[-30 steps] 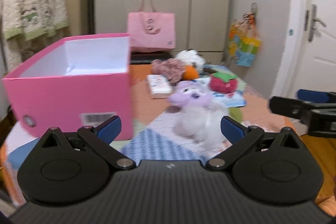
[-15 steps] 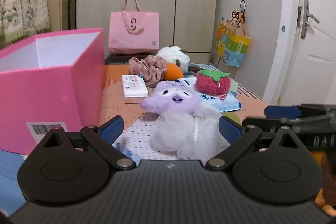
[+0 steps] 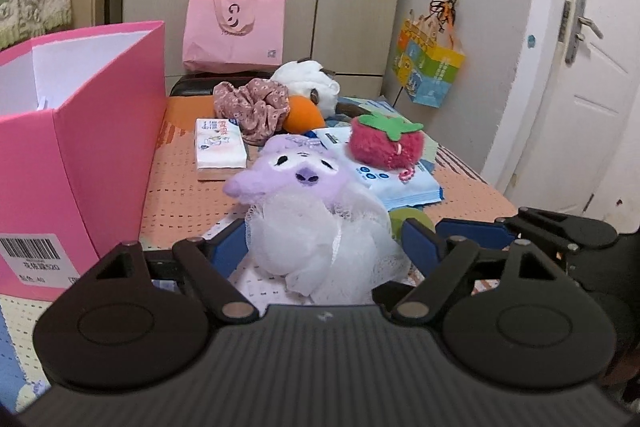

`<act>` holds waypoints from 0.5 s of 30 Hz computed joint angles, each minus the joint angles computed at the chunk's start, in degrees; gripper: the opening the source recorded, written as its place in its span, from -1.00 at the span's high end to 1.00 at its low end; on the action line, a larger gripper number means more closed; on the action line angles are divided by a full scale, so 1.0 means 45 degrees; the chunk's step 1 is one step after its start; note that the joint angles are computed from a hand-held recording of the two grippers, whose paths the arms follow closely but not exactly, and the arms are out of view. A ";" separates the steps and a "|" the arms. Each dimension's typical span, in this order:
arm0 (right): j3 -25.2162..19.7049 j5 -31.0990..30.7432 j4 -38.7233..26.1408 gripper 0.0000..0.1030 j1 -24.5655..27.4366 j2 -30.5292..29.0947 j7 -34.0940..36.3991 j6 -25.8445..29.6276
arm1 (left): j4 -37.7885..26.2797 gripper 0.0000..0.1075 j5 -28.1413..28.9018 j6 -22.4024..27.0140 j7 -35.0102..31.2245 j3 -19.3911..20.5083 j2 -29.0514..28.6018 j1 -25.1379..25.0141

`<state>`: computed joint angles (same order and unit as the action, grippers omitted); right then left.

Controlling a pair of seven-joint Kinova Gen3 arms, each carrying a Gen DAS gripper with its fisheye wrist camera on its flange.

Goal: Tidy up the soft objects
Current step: 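Lower the left tool onto the white mesh bath puff and close, then close the right tool on the green egg-shaped sponge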

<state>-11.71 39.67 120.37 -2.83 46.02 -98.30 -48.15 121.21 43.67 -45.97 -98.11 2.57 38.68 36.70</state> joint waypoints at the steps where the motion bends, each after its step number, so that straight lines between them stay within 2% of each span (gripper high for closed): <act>1: 0.0025 -0.0071 -0.0014 -0.56 -0.0073 0.0019 0.0099 -0.0033 | 0.0026 -0.53 -0.0066 -0.0032 0.0097 0.0025 0.0013 -0.0048; 5: -0.0077 0.0308 -0.0183 -0.56 -0.0015 0.0166 -0.0029 -0.0103 | 0.0308 -0.53 -0.1316 -0.0096 0.1353 0.0373 0.0022 -0.0751; 6: -0.0019 0.0145 -0.0162 -0.56 -0.0115 0.0200 0.0125 -0.0195 | 0.0416 -0.46 -0.1788 -0.0121 0.1870 0.0490 0.0027 -0.1005; 7: 0.0044 -0.0053 -0.0131 -0.56 -0.0224 0.0223 0.0304 -0.0278 | 0.0536 -0.23 -0.2219 -0.0219 0.2332 0.0551 0.0045 -0.1185; 8: 0.0067 -0.0133 -0.0122 -0.56 -0.0261 0.0253 0.0400 -0.0348 | 0.0659 -0.13 -0.2443 -0.0469 0.2588 0.0700 0.0081 -0.1350; 10: 0.0036 -0.0081 -0.0104 -0.55 -0.0187 0.0304 0.0390 -0.0482 | 0.0669 0.08 -0.2270 -0.0355 0.2677 0.0332 0.0016 -0.1046; 15: -0.0040 0.0525 -0.0168 -0.53 0.0126 0.0369 -0.0126 -0.0584 | 0.0944 0.17 -0.2520 -0.0744 0.3414 0.0378 0.0035 -0.1124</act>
